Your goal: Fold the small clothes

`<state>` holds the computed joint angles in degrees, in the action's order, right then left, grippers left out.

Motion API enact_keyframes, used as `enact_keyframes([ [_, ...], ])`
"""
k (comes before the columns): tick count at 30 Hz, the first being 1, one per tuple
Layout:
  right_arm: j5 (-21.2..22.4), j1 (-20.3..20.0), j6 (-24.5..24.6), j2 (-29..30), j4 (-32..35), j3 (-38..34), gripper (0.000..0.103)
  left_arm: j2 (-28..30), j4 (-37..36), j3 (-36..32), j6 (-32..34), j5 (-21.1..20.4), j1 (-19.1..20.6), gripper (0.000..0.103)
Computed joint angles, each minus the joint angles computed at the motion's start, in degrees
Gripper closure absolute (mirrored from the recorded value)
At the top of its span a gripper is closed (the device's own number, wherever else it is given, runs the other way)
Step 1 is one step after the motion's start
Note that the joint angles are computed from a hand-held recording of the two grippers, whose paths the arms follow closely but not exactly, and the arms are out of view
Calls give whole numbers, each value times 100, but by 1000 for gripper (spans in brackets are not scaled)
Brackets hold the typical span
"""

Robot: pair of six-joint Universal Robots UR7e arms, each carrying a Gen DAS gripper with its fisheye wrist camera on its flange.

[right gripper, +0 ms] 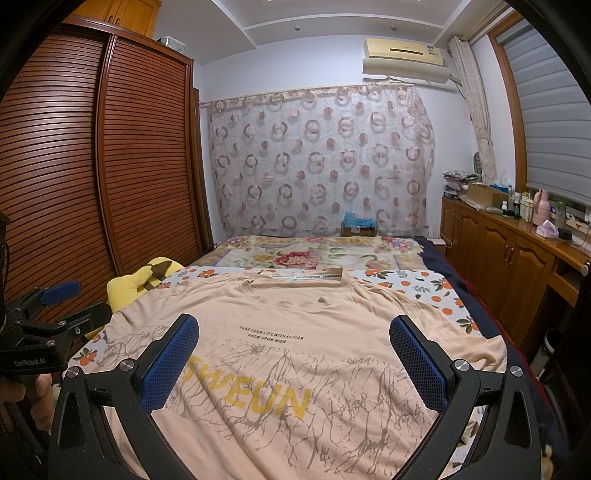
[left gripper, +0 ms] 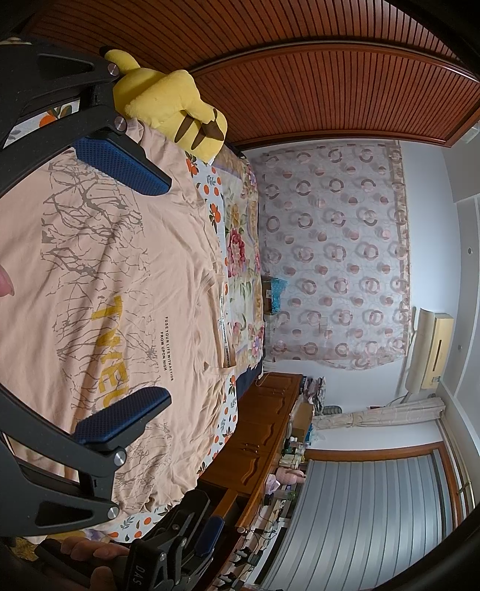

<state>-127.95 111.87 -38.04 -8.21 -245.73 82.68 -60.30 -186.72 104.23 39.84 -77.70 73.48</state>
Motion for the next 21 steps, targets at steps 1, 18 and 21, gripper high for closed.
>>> enact_keyframes([
  [1,7,-3,2,-5,5,7,0,0,0,0,0,0,0,0],
  [18,215,-95,296,-93,454,107,0,189,478,-450,-124,123,227,0],
  [21,209,-171,323,-85,736,45,0,319,622,-716,-112,214,358,0],
])
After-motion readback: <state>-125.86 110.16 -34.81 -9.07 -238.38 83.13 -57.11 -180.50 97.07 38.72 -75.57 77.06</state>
